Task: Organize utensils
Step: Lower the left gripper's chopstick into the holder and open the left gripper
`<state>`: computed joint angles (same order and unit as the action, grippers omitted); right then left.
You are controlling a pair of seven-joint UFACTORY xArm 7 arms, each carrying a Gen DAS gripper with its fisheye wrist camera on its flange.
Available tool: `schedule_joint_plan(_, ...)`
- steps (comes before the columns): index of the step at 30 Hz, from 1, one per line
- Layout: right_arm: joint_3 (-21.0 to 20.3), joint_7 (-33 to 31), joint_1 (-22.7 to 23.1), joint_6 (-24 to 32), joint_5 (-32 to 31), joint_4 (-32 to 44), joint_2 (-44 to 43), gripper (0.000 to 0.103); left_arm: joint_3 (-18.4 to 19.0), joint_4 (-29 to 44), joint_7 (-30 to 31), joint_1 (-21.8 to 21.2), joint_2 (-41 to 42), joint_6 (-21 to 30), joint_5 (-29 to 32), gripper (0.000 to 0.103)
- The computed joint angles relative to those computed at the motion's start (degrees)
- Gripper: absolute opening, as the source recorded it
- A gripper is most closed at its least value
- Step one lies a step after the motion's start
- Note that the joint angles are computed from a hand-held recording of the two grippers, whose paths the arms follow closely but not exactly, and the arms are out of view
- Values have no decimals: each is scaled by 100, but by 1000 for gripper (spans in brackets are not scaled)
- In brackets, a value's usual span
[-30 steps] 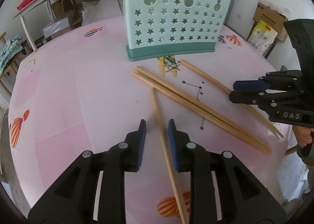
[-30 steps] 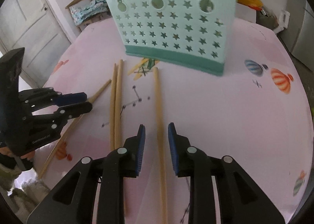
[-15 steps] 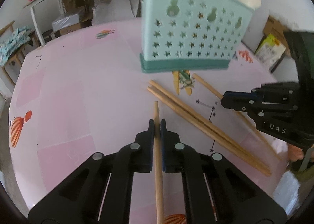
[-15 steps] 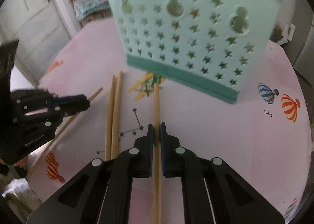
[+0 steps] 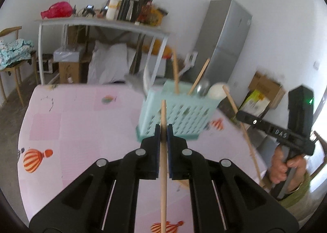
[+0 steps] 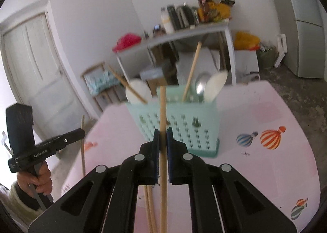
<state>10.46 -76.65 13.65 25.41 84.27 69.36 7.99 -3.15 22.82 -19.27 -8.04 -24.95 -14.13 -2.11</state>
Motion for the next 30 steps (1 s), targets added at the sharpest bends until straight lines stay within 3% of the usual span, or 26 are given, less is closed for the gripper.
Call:
schedule_joint_plan(5, -98, -479, -42, 144, 721, -333, -402, 7, -86, 123, 3, 48, -71, -509, -6, 4)
schedule_joint_plan(8, -146, -482, 14, 144, 847, -231, -356, 7, 315, 380, -84, -302, 61, -783, 207, 4)
schedule_joint_plan(15, -250, -632, -38, 294, 1099, -246, -381, 7, 599, 1333, -287, -535, 523, -1206, 668, 4)
schedule_joint_plan(21, -287, -610, -105, 438, 1128, -206, -369, 7, 12, 2128, 33, -7, 998, -1390, 237, 4)
schedule_joint_plan(25, -298, -682, -123, 495, 1212, -201, -395, 7, -804, 2649, 1164, 504, 1607, -1505, -1072, 4)
schedule_joint_plan(27, -301, -704, -126, 519, 1220, -186, -386, 7, -1072, 2919, 1972, 540, 2005, -1612, -1875, 4)
schedule_joint_plan(30, -291, -705, -112, 468, 1180, -147, -352, 7, -1141, 3232, 3071, 325, 2556, -1846, -2857, 4)
